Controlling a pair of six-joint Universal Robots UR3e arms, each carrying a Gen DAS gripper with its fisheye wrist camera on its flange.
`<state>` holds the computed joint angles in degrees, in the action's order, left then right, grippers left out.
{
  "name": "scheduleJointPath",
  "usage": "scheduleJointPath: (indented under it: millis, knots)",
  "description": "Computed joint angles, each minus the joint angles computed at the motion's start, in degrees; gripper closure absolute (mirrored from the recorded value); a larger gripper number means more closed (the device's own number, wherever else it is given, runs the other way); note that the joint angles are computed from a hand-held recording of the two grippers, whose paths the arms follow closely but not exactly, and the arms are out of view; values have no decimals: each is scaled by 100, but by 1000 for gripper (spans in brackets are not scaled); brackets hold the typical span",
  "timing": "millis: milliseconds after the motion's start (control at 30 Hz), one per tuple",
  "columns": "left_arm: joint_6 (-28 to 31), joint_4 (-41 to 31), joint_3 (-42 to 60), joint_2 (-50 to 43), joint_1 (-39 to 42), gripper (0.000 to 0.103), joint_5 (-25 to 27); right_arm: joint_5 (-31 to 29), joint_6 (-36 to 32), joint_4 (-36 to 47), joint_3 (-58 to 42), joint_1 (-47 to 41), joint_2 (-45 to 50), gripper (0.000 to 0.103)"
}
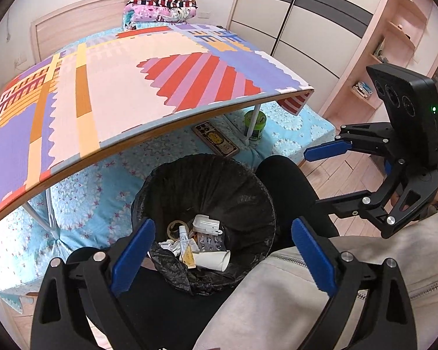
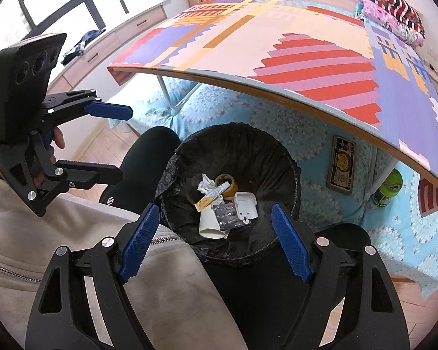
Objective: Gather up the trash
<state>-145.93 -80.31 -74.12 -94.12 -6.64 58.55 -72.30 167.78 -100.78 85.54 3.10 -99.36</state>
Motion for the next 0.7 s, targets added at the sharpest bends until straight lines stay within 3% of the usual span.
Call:
scheduleJointPath:
  millis: [700]
  knots:
    - [-116,48,10,13,5,12,-78,48,66,-71,56,-24,1,24]
